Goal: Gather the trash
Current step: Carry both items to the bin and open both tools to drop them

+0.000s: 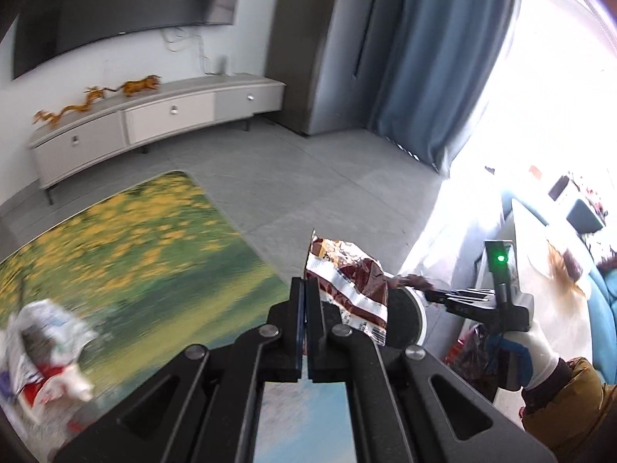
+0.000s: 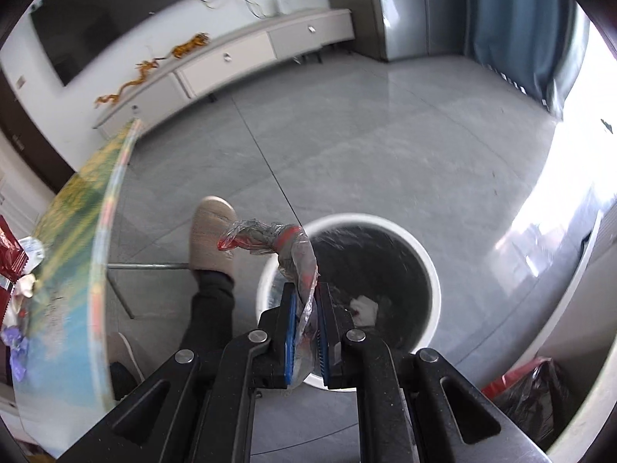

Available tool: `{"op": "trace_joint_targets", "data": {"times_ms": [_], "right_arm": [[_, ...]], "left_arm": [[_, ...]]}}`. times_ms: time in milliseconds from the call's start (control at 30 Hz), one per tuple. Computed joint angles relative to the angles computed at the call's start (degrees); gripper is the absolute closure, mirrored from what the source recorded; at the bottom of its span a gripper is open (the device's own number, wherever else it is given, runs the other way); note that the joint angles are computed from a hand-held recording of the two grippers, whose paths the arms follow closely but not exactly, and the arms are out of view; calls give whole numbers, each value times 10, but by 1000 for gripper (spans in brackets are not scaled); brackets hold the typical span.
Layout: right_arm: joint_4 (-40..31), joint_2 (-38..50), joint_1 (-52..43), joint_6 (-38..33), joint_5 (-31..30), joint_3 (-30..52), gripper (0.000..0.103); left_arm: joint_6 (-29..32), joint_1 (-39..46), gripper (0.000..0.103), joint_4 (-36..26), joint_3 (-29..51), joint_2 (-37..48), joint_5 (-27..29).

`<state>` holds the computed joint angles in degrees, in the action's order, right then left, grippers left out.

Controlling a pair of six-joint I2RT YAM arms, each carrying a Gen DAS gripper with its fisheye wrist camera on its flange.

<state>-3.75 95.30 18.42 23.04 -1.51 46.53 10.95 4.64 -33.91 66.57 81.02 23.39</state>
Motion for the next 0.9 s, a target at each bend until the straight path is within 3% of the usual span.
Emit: {"op": "trace_joint_targets", "data": {"times_ms": [267, 567, 733, 900], "right_arm": [[16, 107, -70, -21, -43, 37, 92], [-1, 189, -112, -45, -64, 92, 92], [-2, 201, -124, -46, -59, 97, 73], [-2, 193, -139, -44, -57, 91, 67]], "left_arm": [[-73, -193, 103, 65, 91, 178, -137], [-114, -261, 100, 73, 193, 331, -198], [-133, -269, 97, 55, 237, 382, -188], [-146, -265, 71, 59, 246, 394, -158]]}}
